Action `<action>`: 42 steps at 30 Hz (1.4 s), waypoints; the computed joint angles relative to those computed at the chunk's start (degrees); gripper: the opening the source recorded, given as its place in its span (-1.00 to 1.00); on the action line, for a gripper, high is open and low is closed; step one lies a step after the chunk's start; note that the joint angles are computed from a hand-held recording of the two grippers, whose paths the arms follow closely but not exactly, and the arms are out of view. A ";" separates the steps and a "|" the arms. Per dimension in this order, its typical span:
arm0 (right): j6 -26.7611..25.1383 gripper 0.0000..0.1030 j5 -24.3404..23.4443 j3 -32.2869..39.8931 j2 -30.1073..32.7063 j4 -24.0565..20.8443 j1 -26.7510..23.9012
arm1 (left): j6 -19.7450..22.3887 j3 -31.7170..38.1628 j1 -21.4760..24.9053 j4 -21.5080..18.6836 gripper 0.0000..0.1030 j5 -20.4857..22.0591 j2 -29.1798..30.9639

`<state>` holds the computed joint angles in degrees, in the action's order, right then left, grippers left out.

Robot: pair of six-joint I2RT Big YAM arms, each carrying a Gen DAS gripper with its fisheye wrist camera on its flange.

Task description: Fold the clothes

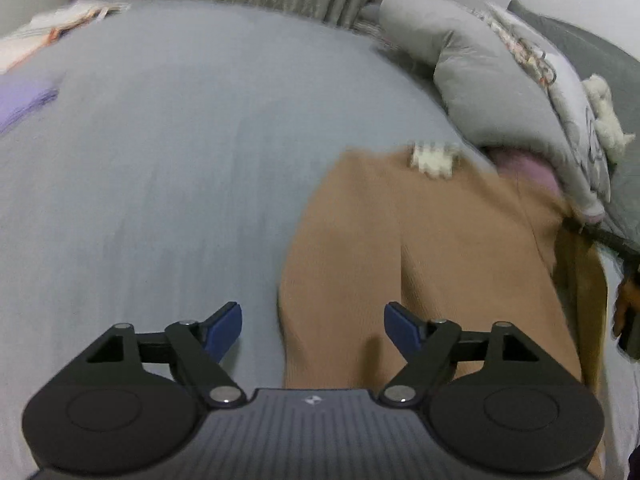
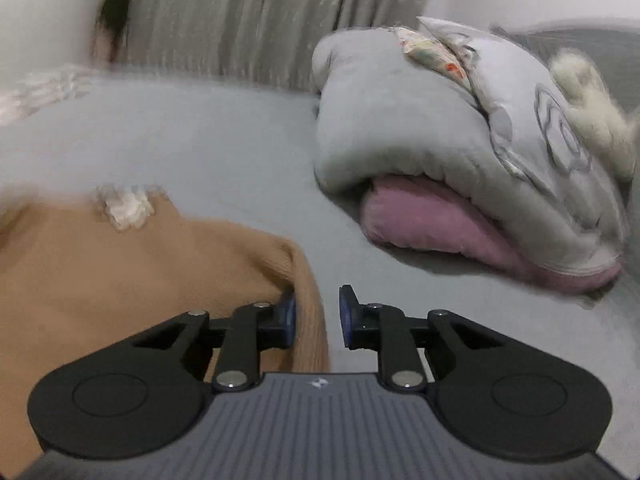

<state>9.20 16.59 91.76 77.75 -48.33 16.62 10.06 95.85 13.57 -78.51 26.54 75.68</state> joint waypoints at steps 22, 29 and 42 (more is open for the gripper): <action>-8.93 0.02 8.03 -13.94 -17.51 -24.10 26.66 | 6.81 -9.81 4.04 2.83 -0.80 2.05 -8.79; -2.12 -0.86 5.33 -10.42 -20.33 -23.76 17.04 | -3.71 -1.21 15.35 6.65 -0.80 12.17 -3.54; 23.88 -0.56 8.14 -15.24 -23.89 -8.87 -18.95 | -13.59 2.67 19.33 14.39 -0.76 6.19 3.52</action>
